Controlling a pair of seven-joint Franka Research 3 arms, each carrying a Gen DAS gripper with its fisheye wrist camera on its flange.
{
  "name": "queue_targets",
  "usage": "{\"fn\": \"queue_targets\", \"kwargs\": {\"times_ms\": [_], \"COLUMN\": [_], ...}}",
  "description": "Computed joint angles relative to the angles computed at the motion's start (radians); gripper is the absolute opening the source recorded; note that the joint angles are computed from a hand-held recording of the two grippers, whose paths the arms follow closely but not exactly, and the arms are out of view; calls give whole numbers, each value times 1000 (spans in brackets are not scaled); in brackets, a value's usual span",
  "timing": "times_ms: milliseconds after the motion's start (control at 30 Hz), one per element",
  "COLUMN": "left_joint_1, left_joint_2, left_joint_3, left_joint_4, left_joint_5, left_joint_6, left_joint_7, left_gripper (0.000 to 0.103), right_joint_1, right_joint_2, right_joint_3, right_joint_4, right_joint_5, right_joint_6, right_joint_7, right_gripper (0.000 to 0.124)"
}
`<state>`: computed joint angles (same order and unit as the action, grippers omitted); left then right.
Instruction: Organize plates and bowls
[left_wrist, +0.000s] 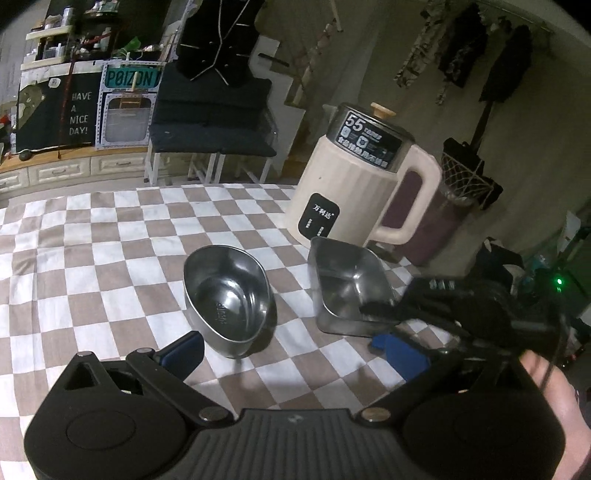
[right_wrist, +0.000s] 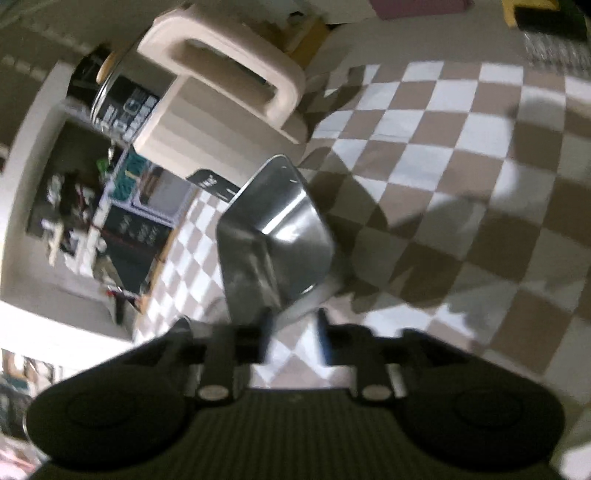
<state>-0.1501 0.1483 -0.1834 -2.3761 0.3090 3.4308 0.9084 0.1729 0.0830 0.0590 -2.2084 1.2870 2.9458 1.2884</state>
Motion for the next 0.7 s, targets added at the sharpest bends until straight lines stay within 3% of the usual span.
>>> {"fn": "queue_targets", "kwargs": {"times_ms": [100,267,400,533,700], "left_joint_1": [27,80,73,40,19], "left_joint_2": [-3,3,7,13,24], "left_joint_3": [-10,-30,-12,13,16], "left_joint_4": [-8,-12,-13,-7,6], "left_joint_5": [33,89,85,39,6], "left_joint_6": [3,-7,-10,-9,0], "left_joint_7": [-17,-71,-68,-43,-23], "left_gripper": [103,103,103,103,103], "right_joint_1": [13,41,21,16,-5], "right_joint_2": [24,75,74,61,34], "right_joint_3": [13,-3,14,3,-8], "right_joint_4": [23,31,25,7,-26], "right_joint_5": [35,-251,-338,-455,-558], "right_joint_6": [46,77,79,94,105], "right_joint_7": [1,273,319,342,347], "right_gripper": [50,43,40,21,6]}}
